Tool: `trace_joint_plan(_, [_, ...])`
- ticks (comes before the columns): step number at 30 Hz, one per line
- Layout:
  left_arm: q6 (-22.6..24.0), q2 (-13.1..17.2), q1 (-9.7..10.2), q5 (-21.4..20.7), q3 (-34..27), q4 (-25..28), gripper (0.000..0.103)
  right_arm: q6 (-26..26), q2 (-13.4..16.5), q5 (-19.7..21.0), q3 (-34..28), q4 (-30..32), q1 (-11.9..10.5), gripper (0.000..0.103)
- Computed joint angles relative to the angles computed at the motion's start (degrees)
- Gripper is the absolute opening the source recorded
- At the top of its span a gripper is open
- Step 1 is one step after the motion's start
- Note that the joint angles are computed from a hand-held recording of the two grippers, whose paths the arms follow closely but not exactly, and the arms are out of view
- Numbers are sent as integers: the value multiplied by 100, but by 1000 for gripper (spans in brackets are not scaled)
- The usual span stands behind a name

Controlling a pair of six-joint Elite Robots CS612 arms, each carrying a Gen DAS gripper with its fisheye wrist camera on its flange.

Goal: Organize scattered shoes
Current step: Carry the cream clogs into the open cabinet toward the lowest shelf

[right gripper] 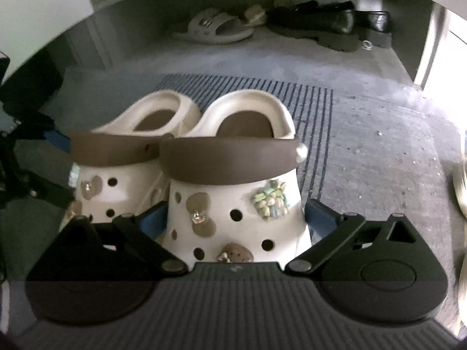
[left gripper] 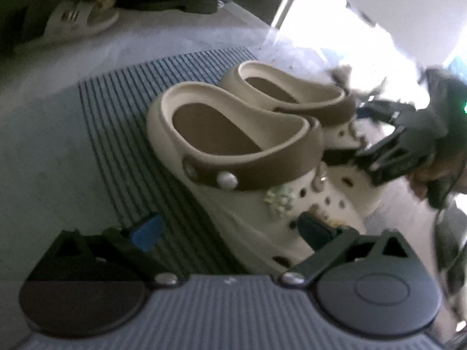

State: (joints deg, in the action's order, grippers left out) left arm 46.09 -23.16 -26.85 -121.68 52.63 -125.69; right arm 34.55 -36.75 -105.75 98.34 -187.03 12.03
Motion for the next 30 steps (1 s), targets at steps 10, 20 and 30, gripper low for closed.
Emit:
trace_joint_plan(10, [465,414,70,-666,-854,1190,97,865,-143,533,219,-206,-117,99])
trace_joint_plan(20, [-795,82,-57,-589,9,-296,101,862,167,-493,-326,397,96,99])
trace_joint_plan(30, [-1784,-252,-308,343,864,-1844,103,1763,-58,-1069,-21,444,95,99])
